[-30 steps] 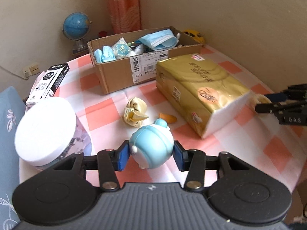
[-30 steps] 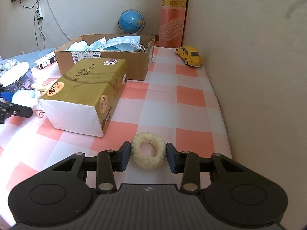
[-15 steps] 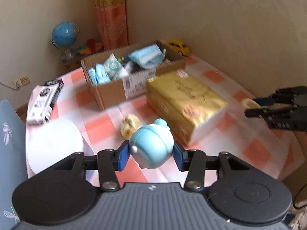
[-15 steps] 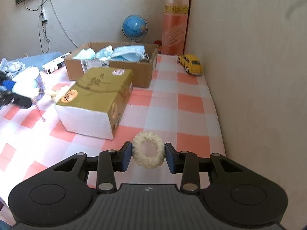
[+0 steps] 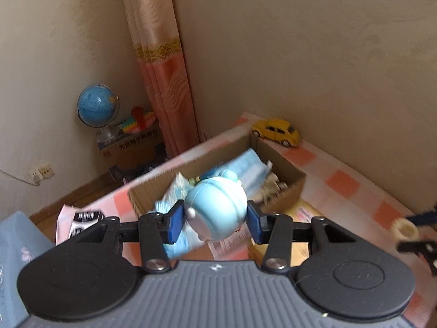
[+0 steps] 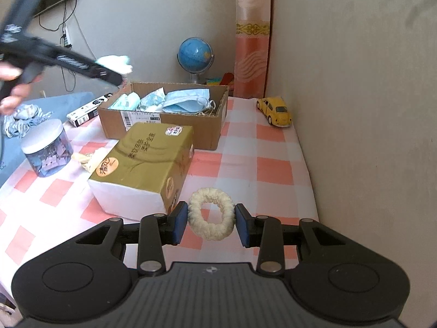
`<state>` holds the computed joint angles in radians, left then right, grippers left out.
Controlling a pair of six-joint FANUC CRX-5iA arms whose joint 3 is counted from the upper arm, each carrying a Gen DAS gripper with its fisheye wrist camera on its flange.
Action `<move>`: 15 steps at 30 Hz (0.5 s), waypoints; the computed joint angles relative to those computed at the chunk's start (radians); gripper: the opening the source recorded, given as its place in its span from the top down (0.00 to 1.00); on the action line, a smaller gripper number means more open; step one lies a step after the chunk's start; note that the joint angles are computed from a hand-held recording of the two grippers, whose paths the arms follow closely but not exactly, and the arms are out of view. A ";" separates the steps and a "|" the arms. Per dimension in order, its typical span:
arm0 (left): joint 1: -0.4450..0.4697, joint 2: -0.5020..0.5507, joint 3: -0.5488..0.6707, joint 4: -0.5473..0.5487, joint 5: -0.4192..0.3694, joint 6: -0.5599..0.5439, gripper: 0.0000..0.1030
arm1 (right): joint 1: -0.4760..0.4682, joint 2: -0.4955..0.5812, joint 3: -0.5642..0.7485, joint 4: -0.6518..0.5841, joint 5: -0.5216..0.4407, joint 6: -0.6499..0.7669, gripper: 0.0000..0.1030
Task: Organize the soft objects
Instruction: 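Lift the light-blue toy and drop it into the box with the left gripper, then carry the cream fluffy ring over the box and open the right gripper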
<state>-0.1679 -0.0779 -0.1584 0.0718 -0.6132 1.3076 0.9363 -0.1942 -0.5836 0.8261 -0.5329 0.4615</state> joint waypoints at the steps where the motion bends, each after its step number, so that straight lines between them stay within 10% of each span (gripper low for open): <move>1: -0.003 0.024 0.022 -0.010 -0.004 0.012 0.55 | -0.003 0.001 0.000 0.003 0.004 -0.001 0.59; 7: -0.016 0.103 0.072 -0.035 0.025 0.079 0.51 | -0.019 0.010 0.003 0.005 0.019 -0.009 0.59; 9: -0.017 0.108 0.067 -0.022 0.025 0.072 0.26 | -0.022 0.011 0.004 0.008 0.022 -0.011 0.59; 15: -0.024 0.048 0.003 -0.038 0.053 0.114 0.07 | -0.019 0.006 0.003 0.011 0.020 -0.010 0.59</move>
